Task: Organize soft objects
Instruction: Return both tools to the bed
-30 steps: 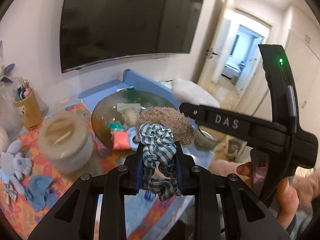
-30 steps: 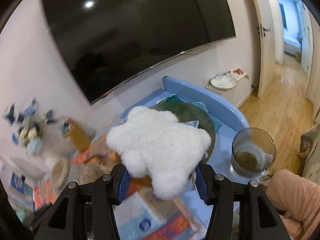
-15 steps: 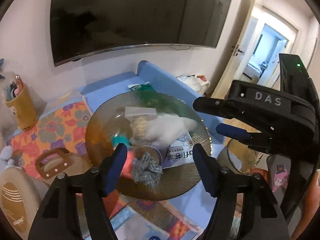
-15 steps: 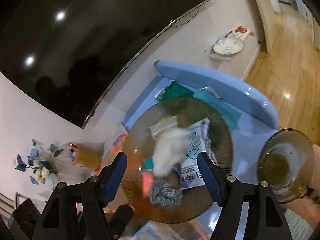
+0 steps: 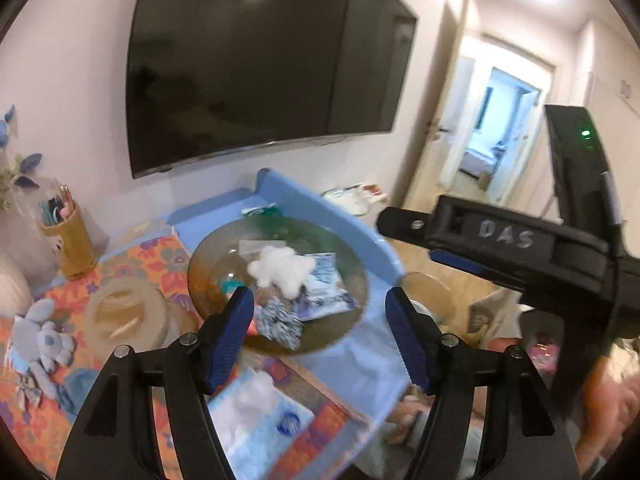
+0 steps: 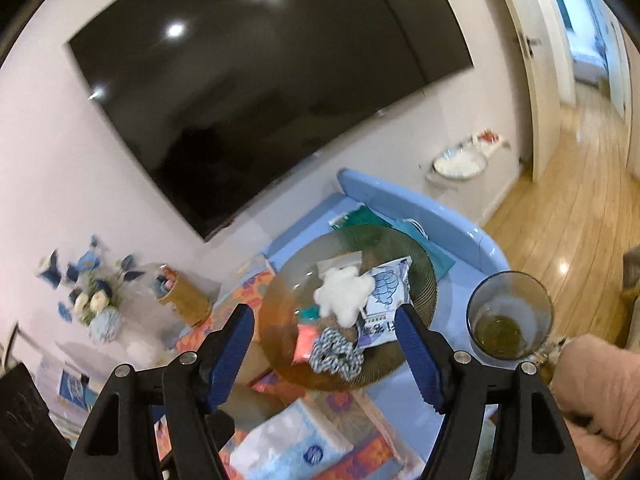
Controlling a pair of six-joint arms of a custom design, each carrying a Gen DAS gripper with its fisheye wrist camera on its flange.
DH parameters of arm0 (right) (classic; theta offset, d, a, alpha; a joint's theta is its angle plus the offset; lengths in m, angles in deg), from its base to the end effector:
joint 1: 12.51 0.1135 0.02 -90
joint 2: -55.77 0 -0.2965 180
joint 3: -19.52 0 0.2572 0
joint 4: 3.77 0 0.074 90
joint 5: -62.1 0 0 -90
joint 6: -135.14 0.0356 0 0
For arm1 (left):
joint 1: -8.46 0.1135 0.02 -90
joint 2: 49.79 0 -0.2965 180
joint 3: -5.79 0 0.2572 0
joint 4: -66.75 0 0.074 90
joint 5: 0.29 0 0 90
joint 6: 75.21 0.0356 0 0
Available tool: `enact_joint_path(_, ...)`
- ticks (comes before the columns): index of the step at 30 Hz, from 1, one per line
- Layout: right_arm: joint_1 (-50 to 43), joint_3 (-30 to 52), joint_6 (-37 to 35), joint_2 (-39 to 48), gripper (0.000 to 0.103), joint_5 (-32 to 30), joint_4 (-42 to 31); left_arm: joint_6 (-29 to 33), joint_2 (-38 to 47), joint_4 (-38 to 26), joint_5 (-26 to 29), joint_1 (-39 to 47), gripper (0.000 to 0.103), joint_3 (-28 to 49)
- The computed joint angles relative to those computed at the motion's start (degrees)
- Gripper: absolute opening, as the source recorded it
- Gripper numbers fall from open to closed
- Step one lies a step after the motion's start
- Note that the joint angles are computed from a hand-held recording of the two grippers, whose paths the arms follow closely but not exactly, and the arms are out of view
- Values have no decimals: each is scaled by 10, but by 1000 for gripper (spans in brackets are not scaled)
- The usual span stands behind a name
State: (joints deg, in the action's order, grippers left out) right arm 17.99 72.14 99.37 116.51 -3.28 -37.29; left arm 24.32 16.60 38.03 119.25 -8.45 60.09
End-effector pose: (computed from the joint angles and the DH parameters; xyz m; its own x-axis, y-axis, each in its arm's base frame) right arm 0.1878 0.0934 0.2652 -0.4914 0.5666 -0.6614 0.3516 0.8239 0.4446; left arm 0.2171 -0.0843 0.2627 -0.5157 0.3073 -0.7998 0.7052 0.6824 -0.1925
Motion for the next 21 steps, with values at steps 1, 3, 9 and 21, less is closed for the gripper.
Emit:
enact_joint_path(1,30,2,6,-8,71,23,-11,23,-28,-27,27,28,66,-6)
enact_joint_path(3,98,12,24,-9,71,69,-38,70,-66,-70,64,87,66,-11)
enact_joint_path(9,204,22,33,86,71,57,11,297,-33,-210,195,388,66,16)
enact_joint_path(21,294,282,-124,433,71,-57,19,309,353,-167,38,660,65,247)
